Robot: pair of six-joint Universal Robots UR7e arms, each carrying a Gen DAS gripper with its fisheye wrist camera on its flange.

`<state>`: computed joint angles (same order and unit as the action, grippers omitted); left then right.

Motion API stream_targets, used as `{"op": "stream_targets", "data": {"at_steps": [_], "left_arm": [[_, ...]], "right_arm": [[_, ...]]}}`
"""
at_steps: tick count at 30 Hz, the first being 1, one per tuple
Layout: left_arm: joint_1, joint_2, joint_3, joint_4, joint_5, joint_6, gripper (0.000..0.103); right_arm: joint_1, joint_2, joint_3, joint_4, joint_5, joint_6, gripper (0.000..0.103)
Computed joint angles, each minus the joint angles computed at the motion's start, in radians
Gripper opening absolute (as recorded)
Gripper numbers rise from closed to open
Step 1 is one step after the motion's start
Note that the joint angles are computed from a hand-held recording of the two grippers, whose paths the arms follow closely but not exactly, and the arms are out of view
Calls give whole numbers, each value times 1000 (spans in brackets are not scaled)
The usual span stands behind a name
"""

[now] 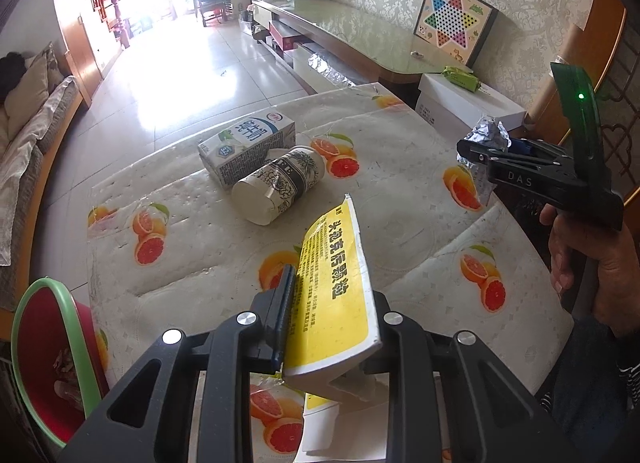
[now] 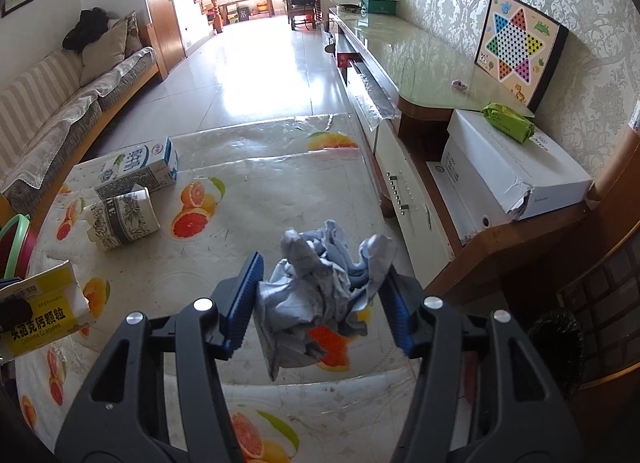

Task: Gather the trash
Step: 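Lift the yellow box and the silver foil above the table with both tools, then move the left tool over the red bin and release the yellow box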

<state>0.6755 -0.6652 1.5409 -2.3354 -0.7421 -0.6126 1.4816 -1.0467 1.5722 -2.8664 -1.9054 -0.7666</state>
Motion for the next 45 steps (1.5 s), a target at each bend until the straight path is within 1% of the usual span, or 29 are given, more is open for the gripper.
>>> {"op": "stream_targets", "data": {"at_steps": [6,10,17,21,26,29,30,34,38,39,40,41,42,44,45], "left_arm": [[-21,-75,93,-20,42,-65,22],[-37,-147,175,-19,77,-135,22],[-53,-307,334,36,153,-293,22],[-53,-413,417,103,201,-395,22],[-33,-544,490,231,259,-525,22],[-13,-612,510,343,295,-608,22],[-5,-631,517,362,301,-623,22],[30,-695,545,400,314,-659,22],[61,-725,571,354,302,-624,24],[70,-725,570,359,297,-623,28],[80,-725,568,364,286,-620,46],[85,-726,569,372,287,-625,59],[80,-731,579,382,303,-644,76],[71,-749,595,418,319,-688,77],[66,-762,602,440,320,-712,79]], "right_arm": [[48,-56,67,-14,28,-32,55],[85,-85,124,-39,36,-64,55],[153,-123,226,-38,40,-75,55],[196,-127,271,-32,38,-70,55],[251,-114,311,-32,32,-67,55],[287,-98,327,-32,27,-64,55],[299,-92,331,-32,27,-65,55],[345,-67,340,-30,30,-64,55],[386,-37,338,-26,32,-52,55],[395,-30,335,-24,33,-50,55],[404,-23,333,-20,33,-46,55],[412,-13,328,-17,34,-44,55],[422,-3,324,-17,33,-43,55],[439,14,320,-18,34,-46,55],[446,21,317,-17,35,-47,55]]}}
